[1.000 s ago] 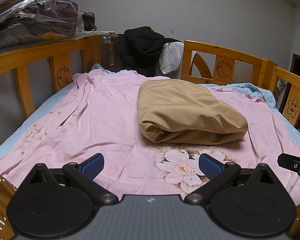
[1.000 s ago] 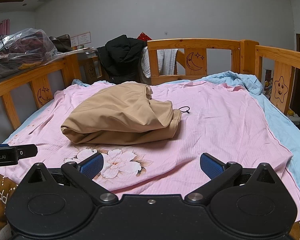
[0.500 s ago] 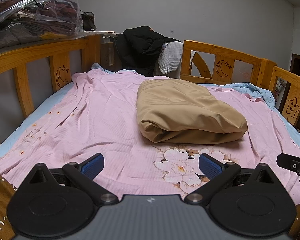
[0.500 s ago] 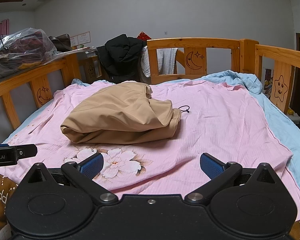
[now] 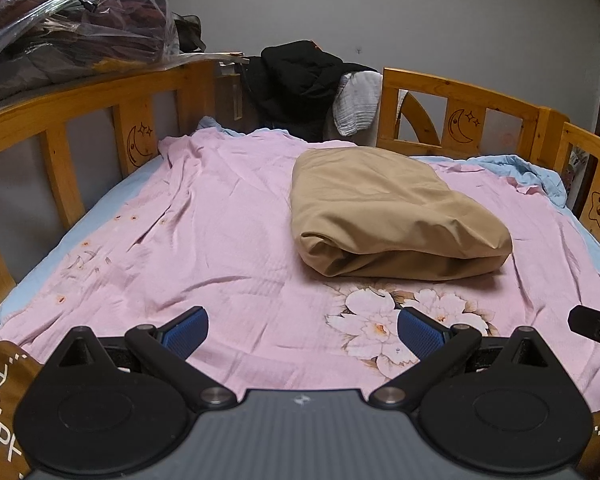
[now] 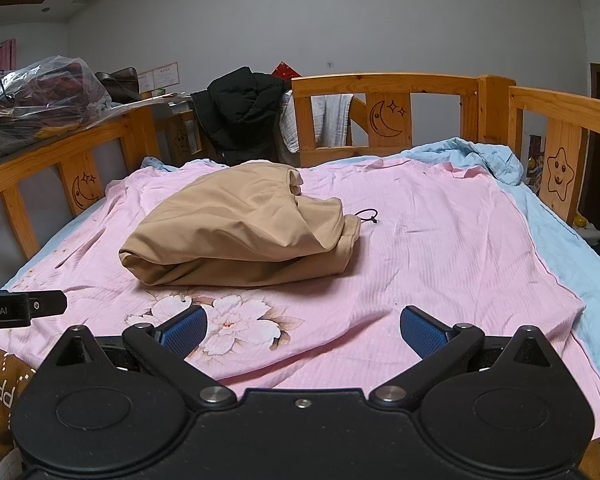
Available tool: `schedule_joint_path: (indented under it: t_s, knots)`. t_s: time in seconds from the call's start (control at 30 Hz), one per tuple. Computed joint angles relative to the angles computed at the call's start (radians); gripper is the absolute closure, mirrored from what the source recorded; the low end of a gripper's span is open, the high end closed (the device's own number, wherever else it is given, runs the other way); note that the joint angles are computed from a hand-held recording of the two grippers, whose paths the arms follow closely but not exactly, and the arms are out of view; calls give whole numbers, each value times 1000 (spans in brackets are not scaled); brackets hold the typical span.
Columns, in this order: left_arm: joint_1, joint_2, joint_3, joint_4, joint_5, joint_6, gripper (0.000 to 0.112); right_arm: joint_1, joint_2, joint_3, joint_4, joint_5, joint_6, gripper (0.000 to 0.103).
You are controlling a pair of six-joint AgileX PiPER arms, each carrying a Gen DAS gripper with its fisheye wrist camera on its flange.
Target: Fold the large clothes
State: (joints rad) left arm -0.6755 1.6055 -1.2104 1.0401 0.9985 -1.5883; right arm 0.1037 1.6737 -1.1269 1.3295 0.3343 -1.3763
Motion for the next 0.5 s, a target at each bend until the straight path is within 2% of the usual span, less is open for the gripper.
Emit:
schedule_joint_path:
  t_s: [0.5]
  knots:
    - [1, 4, -5, -7, 5, 17, 10, 4, 4, -1, -16, -6, 26, 1]
